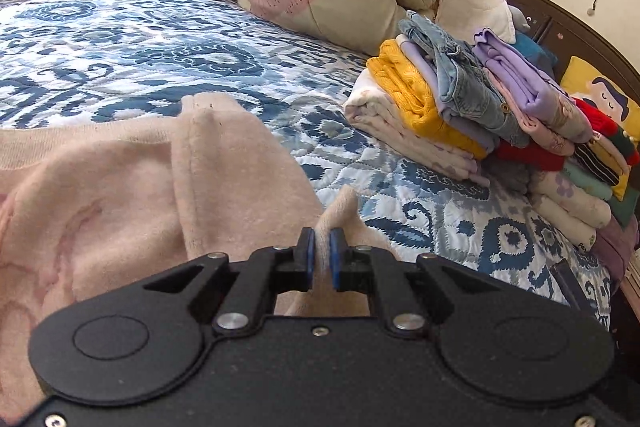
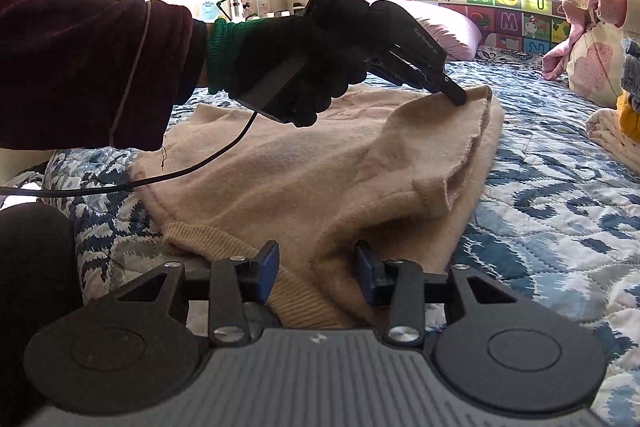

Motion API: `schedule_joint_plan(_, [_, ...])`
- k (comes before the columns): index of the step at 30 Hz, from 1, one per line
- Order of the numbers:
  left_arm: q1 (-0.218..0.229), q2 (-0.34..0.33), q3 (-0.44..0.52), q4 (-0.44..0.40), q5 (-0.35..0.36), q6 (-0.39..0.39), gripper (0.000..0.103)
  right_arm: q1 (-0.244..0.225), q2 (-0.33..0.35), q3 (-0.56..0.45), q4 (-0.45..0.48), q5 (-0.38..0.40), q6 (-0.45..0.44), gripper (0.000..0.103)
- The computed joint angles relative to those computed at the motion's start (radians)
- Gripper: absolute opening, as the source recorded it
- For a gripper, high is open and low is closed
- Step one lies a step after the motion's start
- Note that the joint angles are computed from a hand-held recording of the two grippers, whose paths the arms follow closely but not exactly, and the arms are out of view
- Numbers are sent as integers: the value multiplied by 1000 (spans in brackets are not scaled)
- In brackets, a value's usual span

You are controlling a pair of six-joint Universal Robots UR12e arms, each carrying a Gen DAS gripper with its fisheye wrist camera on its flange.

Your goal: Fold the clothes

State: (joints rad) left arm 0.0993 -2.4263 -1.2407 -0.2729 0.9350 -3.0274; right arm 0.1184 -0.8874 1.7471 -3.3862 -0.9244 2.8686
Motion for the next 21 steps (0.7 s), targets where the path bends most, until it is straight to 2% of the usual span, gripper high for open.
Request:
schedule_joint_plan(2, [0,-2,-2,-12,14,4,6,1,0,1,5,1,-3,42])
schedule_joint_plan(7, [-27,-4,16,-66,123,67,7,2,-4,2,28,4,-22,46])
schedule_joint_plan(9, [-40,-3,22,-69,185,80,20,4,-8,7,24,-5,-26,47])
schedule_joint_plan(10, [-44,2,13,-39,219,63,28,4,-11,10,23,-12,-23,47])
schedule_joint_plan(11, [-48,8,3,-10,252,47,28,4,-20,16,30,-25,-16,47])
schedule_joint_plan(13, [-38,27,-41,70,242,18,28,0,-42,34,31,-44,6,46])
schedule_joint_plan(15, [-23,54,-92,146,222,-12,28,-13,-57,62,-26,-42,32,45])
schedule_joint_plan(16, [-16,66,-117,182,212,-27,28,-18,-58,73,-68,-48,44,41])
schedule_joint_plan(17, [-9,81,-146,202,197,-25,28,-22,-59,83,-109,-55,55,35])
schedule_joint_plan(19, [-11,103,-186,213,203,-5,27,-15,-48,74,-157,-85,59,32])
schedule_joint_plan(21, [-12,116,-219,213,201,27,26,12,-22,43,-225,-153,36,32])
